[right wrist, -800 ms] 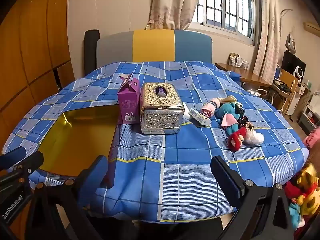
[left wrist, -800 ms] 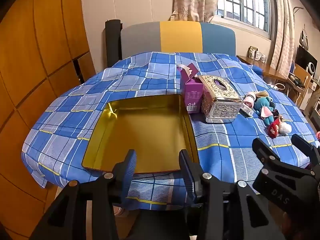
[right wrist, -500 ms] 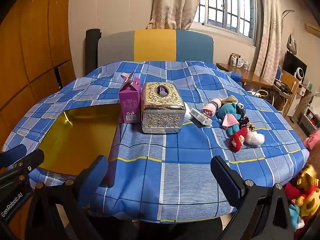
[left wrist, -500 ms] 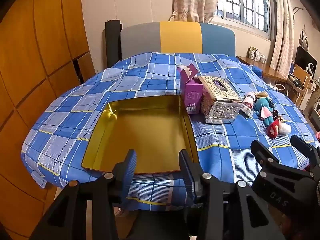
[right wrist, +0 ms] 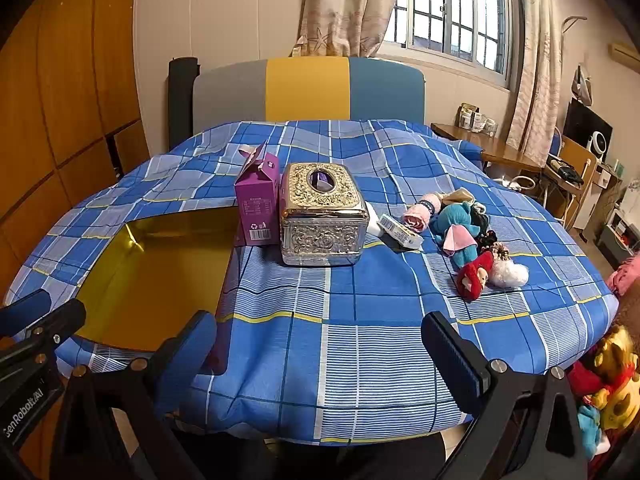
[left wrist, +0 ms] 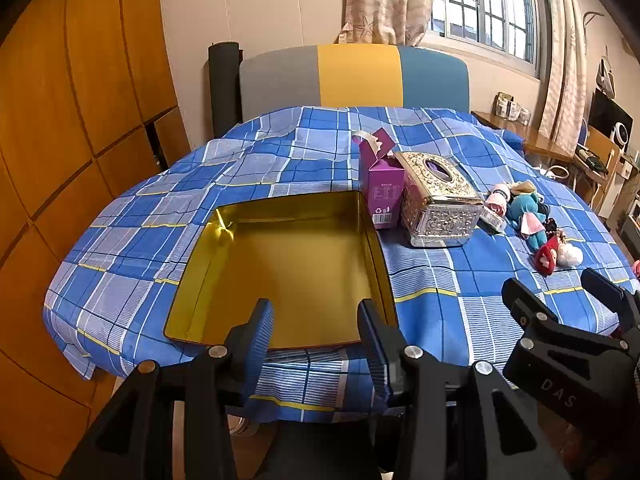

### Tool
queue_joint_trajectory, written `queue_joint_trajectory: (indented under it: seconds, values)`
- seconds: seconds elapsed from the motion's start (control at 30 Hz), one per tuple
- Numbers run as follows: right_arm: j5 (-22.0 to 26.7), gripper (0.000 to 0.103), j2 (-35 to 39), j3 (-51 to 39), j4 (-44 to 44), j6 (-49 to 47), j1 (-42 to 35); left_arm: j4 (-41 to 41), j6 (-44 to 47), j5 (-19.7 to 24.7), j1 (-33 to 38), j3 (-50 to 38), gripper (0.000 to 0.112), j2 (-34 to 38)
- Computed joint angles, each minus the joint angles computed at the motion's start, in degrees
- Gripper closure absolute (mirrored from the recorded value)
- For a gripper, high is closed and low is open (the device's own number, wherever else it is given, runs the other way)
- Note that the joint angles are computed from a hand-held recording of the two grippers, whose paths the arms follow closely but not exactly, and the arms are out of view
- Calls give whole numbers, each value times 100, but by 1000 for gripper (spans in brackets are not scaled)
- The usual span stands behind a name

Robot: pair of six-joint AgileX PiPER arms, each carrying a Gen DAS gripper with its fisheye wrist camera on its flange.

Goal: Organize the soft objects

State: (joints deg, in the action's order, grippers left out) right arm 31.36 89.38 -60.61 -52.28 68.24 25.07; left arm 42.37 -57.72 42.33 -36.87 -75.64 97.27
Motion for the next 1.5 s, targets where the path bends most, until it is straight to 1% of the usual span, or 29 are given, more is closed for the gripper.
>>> queue_joint_trajectory:
  seconds: [0.83, 1.07, 1.5]
  values:
    - [19, 0, 56, -74, 254, -269, -68, -140, 98, 24, 55, -19, 68, 49]
    - [-97, 0, 72, -76, 442, -434, -145, -123, 71, 64, 69, -46, 68, 84]
    - [-86, 0, 60, -63, 390, -368, -133, -192, 119, 126, 110, -86, 68, 150]
